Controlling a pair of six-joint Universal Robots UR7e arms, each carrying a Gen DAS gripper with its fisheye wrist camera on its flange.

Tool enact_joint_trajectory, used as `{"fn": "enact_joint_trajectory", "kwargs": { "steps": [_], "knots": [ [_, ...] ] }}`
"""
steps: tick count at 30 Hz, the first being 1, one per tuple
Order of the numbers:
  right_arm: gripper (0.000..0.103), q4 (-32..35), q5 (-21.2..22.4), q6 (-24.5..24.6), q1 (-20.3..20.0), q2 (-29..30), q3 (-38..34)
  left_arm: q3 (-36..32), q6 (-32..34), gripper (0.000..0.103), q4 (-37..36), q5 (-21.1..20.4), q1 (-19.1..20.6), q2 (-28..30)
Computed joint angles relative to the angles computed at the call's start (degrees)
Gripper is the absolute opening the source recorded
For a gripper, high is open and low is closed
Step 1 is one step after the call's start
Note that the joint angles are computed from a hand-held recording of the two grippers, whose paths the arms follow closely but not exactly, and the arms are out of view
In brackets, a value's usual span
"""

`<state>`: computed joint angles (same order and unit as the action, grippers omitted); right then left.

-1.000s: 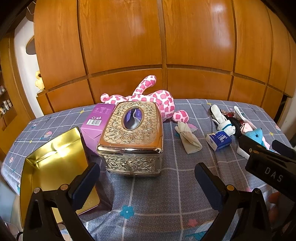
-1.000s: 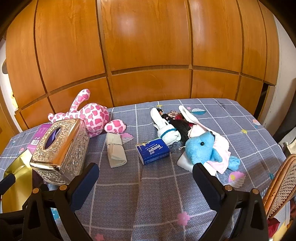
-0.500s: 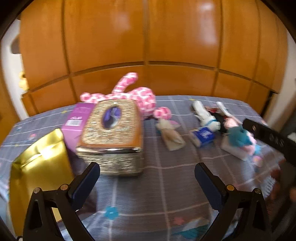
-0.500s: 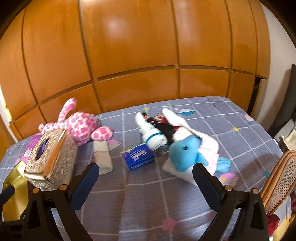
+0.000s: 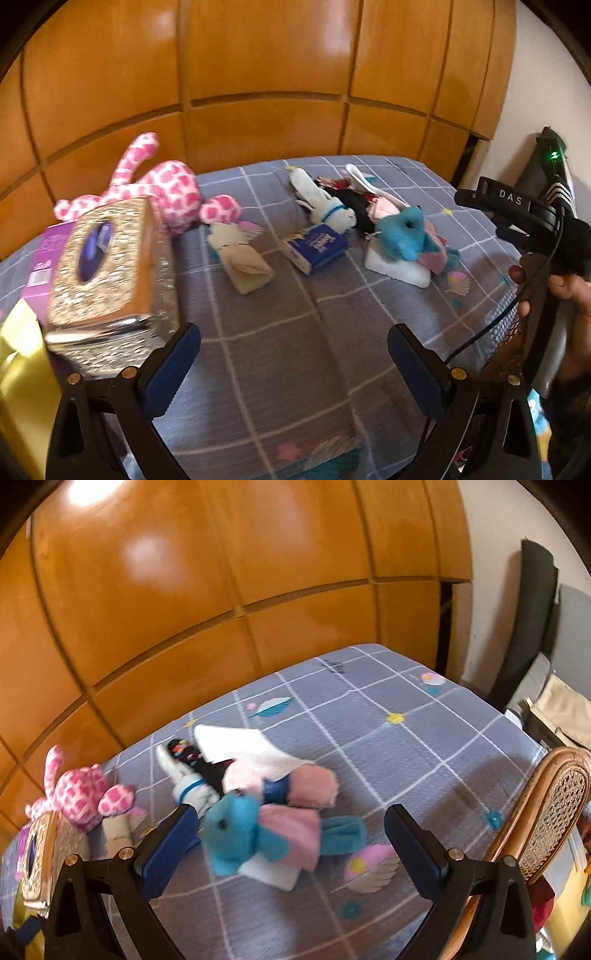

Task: Organize soft objects
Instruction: 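Grasp the blue Tempo tissue pack with the left gripper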

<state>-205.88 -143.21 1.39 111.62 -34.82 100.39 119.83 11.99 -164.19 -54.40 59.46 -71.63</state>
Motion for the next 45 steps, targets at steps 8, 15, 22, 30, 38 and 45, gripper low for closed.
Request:
{"fn": "enact_joint_trajectory", "kwargs": {
  "steps": [8, 15, 22, 30, 38, 45],
  "knots": [
    [0.103, 0.84, 8.65, 7.24, -3.44, -3.70, 4.11, -7.40, 5.86, 0.089, 0.79, 1.86, 0.91, 8.92],
    [0.103, -0.62, 11.86, 6.97, -3.93, -3.95, 4.99, -16.30, 9.11, 0.090, 3.62, 5.70, 2.39, 18.03],
    [0.103, -2.56, 14.77, 7.16, -4.81, -4.31, 5.87, -24.14, 13.05, 0.090, 5.96, 7.88, 3.84, 25.60],
    [0.103, -2.95, 16.69, 7.45, -5.34, -4.63, 6.39, -29.17, 18.29, 0.084, 6.09, 7.33, 4.94, 30.48],
    [0.103, -3.08, 16.94, 7.50, -5.45, -4.73, 6.61, -22.95, 13.27, 0.062, 3.79, 0.67, 5.48, 24.38],
    [0.103, -0.81, 17.35, 8.12, -5.77, -5.19, 6.63, -9.25, 12.19, 0.062, 0.09, -0.67, 4.68, 14.79]
  ]
}}
